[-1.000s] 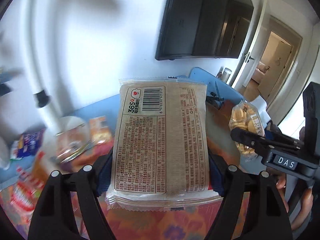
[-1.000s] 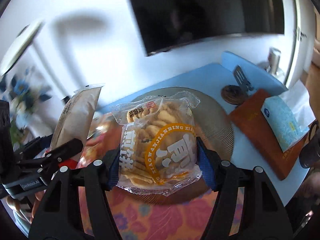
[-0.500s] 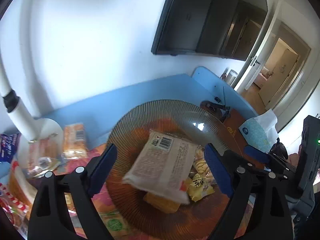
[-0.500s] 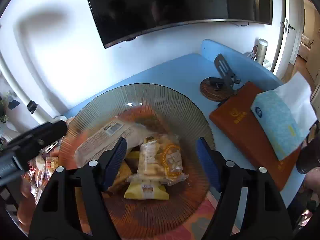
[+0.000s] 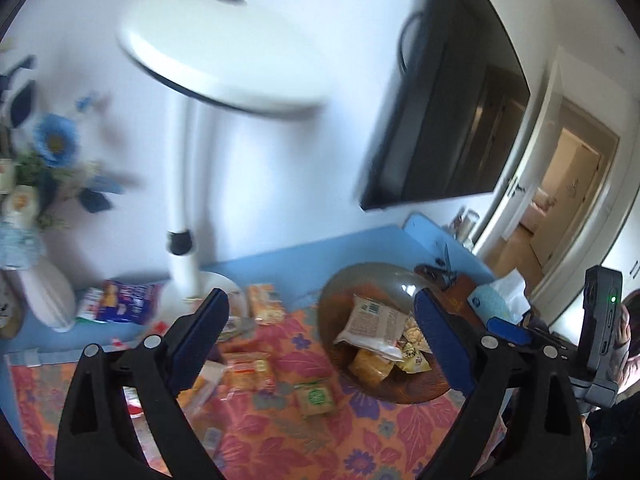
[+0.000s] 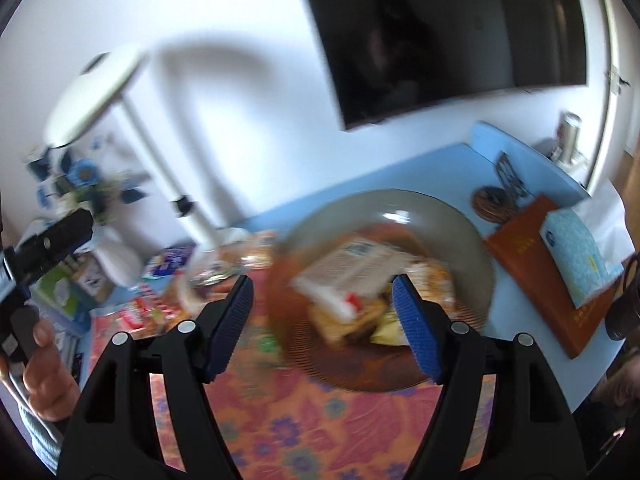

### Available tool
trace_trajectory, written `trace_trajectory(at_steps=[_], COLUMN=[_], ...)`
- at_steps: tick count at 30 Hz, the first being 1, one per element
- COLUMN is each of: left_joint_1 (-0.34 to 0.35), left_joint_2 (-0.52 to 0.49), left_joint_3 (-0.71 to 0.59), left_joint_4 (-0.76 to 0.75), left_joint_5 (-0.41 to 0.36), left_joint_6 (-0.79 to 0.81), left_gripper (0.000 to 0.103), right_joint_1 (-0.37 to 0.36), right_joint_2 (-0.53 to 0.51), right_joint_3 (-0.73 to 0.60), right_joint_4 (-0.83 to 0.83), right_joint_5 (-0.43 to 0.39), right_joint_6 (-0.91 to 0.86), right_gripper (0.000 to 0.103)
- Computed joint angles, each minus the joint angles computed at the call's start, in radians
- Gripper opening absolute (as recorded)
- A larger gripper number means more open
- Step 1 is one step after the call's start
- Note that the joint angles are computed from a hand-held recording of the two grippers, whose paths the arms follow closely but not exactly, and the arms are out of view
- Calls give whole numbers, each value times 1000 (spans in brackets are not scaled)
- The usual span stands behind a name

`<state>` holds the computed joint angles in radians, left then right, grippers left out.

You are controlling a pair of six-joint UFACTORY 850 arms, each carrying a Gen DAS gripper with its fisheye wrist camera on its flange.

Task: Organize snacks
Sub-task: 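Release the bread bag into the glass bowl with the left gripper while the right releases the cracker bag, then grasp the red-and-white bread bag with the left gripper while the right grasps the wrapped cereal bar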

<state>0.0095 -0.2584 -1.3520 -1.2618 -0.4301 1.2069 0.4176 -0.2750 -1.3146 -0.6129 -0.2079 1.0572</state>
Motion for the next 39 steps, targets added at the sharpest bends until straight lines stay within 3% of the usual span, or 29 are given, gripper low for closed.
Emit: trace_trajectory(at_steps=[5, 9, 11, 16, 20, 24, 28, 33, 39], left_joint_1=[104, 168, 204, 252, 256, 215, 218, 195, 213], left_joint_2=[114, 163, 155, 85, -20, -111, -221, -305, -371], left_joint_3=[92, 142, 150, 156, 126, 83, -35, -129, -214], left_joint_4=[-120, -142, -138, -7, 142, 364, 463, 674, 645], left_joint_5=[18, 103, 88, 76, 0, 71, -35, -47, -184], left_joint_6=[134, 200, 219, 156, 156, 63, -37, -193, -170], left_gripper=[95, 95, 95, 95, 98, 98, 98, 98, 98], right_joint_1=[67, 108, 122, 133, 134, 137, 147, 158, 166], right_joint_2=[-6, -43, -75, -138, -202, -273, -369, -483, -572], right_joint_3=[-35, -80, -108, -146, -187, -240, -331, -440, -528], right_joint_4=[13, 52, 116, 432, 705, 951, 1090, 1224, 1235], right_joint_5=[-8, -36, -48, -49, -87, -147, -234, -309, -319], right_joint_6=[-39, -91, -147, -415, -648, -854, -951, -1015, -936], right_gripper=[76, 77, 77, 77, 77, 77, 77, 77, 77])
